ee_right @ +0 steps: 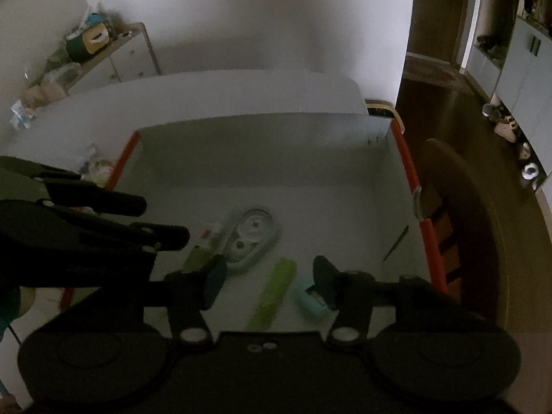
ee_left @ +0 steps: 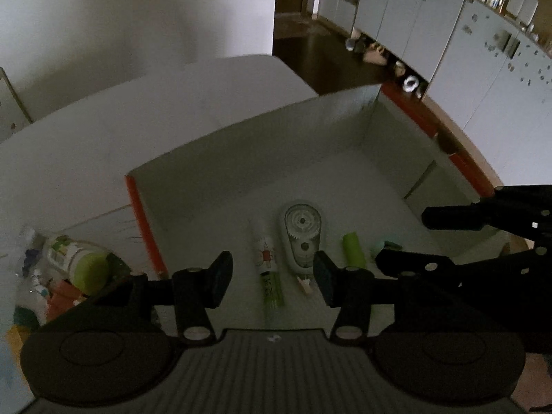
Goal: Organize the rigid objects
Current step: 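Lift both grippers out of the red box and back over the table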
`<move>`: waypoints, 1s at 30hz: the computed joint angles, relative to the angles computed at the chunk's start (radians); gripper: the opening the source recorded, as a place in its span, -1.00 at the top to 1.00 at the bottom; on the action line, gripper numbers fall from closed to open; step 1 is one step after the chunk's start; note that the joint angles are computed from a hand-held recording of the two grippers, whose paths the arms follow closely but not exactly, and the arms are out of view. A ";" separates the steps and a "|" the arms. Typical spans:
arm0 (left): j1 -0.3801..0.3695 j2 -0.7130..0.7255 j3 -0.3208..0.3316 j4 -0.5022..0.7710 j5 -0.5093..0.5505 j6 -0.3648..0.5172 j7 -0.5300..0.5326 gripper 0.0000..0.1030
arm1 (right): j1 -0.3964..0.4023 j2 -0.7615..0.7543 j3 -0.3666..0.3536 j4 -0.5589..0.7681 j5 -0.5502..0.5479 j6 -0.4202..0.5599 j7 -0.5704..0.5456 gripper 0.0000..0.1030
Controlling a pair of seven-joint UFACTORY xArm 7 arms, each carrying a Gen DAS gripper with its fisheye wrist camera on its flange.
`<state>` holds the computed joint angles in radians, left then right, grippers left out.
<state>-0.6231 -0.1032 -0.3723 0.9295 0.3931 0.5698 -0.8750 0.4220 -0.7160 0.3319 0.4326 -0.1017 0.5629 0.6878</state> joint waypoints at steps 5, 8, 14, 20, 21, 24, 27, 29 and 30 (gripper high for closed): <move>0.008 -0.082 -0.013 -0.061 0.003 -0.039 -0.012 -0.03 | 0.013 -0.047 0.025 0.002 0.001 0.027 0.030 -0.24; 0.022 -0.149 -0.024 -0.109 -0.005 -0.066 -0.019 -0.17 | 0.019 -0.067 0.040 0.011 0.000 0.043 0.050 -0.29; 0.045 -0.275 -0.042 -0.197 -0.049 -0.092 0.016 -0.20 | 0.027 -0.098 0.078 0.026 -0.002 0.066 0.114 -0.46; 0.062 -0.410 -0.053 -0.294 -0.107 -0.110 0.059 -0.30 | 0.017 -0.115 0.140 0.050 -0.027 0.088 0.215 -0.69; 0.054 -0.436 -0.044 -0.314 -0.126 -0.112 0.076 -0.30 | 0.015 -0.113 0.152 0.057 -0.032 0.091 0.234 -0.70; 0.032 -0.506 -0.017 -0.366 -0.182 -0.113 0.129 -0.30 | 0.014 -0.112 0.185 0.066 -0.053 0.068 0.287 -0.87; 0.016 -0.589 0.007 -0.430 -0.232 -0.115 0.175 -0.31 | 0.001 -0.114 0.230 0.070 -0.083 0.020 0.356 -0.94; 0.009 -0.643 0.018 -0.467 -0.258 -0.107 0.204 -0.41 | -0.010 -0.096 0.262 0.090 -0.099 0.010 0.400 -0.99; 0.005 -0.674 0.027 -0.488 -0.270 -0.104 0.220 -0.48 | -0.019 -0.086 0.280 0.102 -0.110 0.006 0.423 -0.99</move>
<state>-0.6178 -0.7769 -0.3456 0.4418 0.1229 0.4661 -0.6549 0.4033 -0.8023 0.6121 0.5342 -0.2119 0.5688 1.1110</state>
